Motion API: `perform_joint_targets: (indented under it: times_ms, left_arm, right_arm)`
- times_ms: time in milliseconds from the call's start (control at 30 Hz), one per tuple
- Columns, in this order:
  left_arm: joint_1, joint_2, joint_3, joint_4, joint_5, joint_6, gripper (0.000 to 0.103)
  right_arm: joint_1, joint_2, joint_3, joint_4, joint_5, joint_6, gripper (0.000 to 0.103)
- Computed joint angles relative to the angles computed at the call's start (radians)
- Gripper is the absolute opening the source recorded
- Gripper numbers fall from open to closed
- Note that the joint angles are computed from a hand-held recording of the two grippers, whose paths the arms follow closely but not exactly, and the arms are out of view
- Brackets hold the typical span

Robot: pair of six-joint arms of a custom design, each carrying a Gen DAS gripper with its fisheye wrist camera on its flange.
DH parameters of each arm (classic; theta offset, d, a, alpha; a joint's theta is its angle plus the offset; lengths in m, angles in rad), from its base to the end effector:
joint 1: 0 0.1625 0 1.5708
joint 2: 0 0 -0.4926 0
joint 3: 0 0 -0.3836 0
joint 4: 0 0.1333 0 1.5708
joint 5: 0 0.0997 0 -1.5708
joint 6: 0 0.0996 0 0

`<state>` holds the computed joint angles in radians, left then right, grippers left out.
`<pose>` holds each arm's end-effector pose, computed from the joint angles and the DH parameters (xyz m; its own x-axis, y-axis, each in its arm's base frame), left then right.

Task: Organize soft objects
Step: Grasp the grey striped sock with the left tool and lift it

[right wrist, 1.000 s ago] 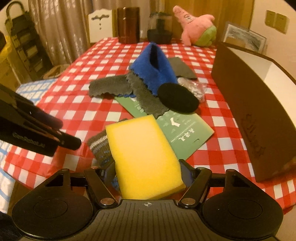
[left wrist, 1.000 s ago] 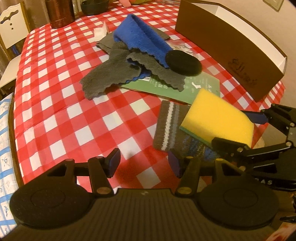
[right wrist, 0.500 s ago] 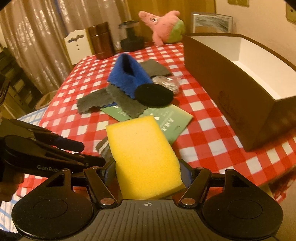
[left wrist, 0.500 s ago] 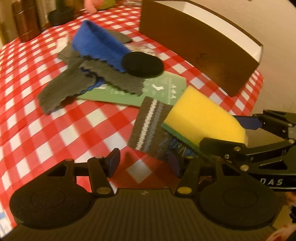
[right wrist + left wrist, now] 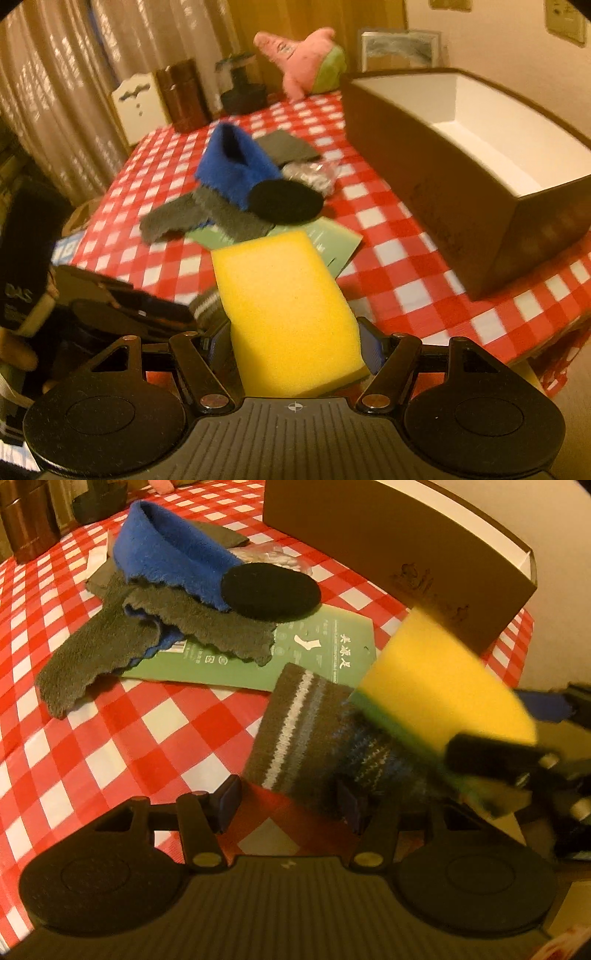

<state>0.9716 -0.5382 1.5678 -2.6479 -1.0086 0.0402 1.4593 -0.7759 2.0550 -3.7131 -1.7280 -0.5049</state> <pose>-0.2545 -0.7031 0.0068 -0.6897 0.4891 -0.5339 0.5915 0.8059 -0.0260 0.0501 -0.6109 0.1519 -0.8825 -0.1128 0.4567 -0.4051 0.6757 -0.6159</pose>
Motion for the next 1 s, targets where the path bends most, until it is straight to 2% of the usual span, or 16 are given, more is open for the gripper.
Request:
perform_joint_targets:
  times_ms: [133, 200, 233, 400, 433, 500, 567, 633, 1000]
  left_arm:
    - [0.003, 0.000, -0.012, 0.013, -0.017, -0.014, 0.053]
    - [0.007, -0.003, -0.014, 0.002, -0.043, -0.025, 0.057]
    - [0.007, -0.001, -0.018, 0.002, -0.047, -0.030, 0.062]
    - [0.002, 0.019, -0.039, 0.012, -0.029, -0.027, 0.060]
    - [-0.001, 0.023, -0.041, 0.013, -0.021, -0.021, 0.058]
    - [-0.003, 0.026, -0.042, 0.012, -0.018, -0.002, 0.048]
    - [-0.007, 0.022, -0.030, -0.017, -0.019, 0.031, 0.027]
    - [-0.008, 0.016, -0.016, -0.052, -0.031, 0.075, 0.014]
    - [-0.020, -0.051, 0.020, -0.104, -0.125, 0.135, 0.010]
  right_arm:
    - [0.000, -0.009, 0.003, -0.044, -0.022, 0.012, 0.069]
    - [-0.001, -0.015, 0.003, -0.043, -0.044, 0.020, 0.069]
    - [-0.004, -0.018, 0.006, -0.044, -0.049, 0.025, 0.069]
    - [-0.017, -0.027, 0.018, -0.042, -0.094, 0.071, 0.069]
    - [-0.019, -0.028, 0.021, -0.042, -0.099, 0.078, 0.069]
    - [-0.022, -0.033, 0.029, -0.044, -0.108, 0.088, 0.069]
    - [-0.023, -0.034, 0.036, -0.051, -0.121, 0.094, 0.069]
    - [-0.025, -0.037, 0.043, -0.059, -0.128, 0.103, 0.069]
    - [-0.017, -0.039, 0.039, -0.081, -0.143, 0.135, 0.069]
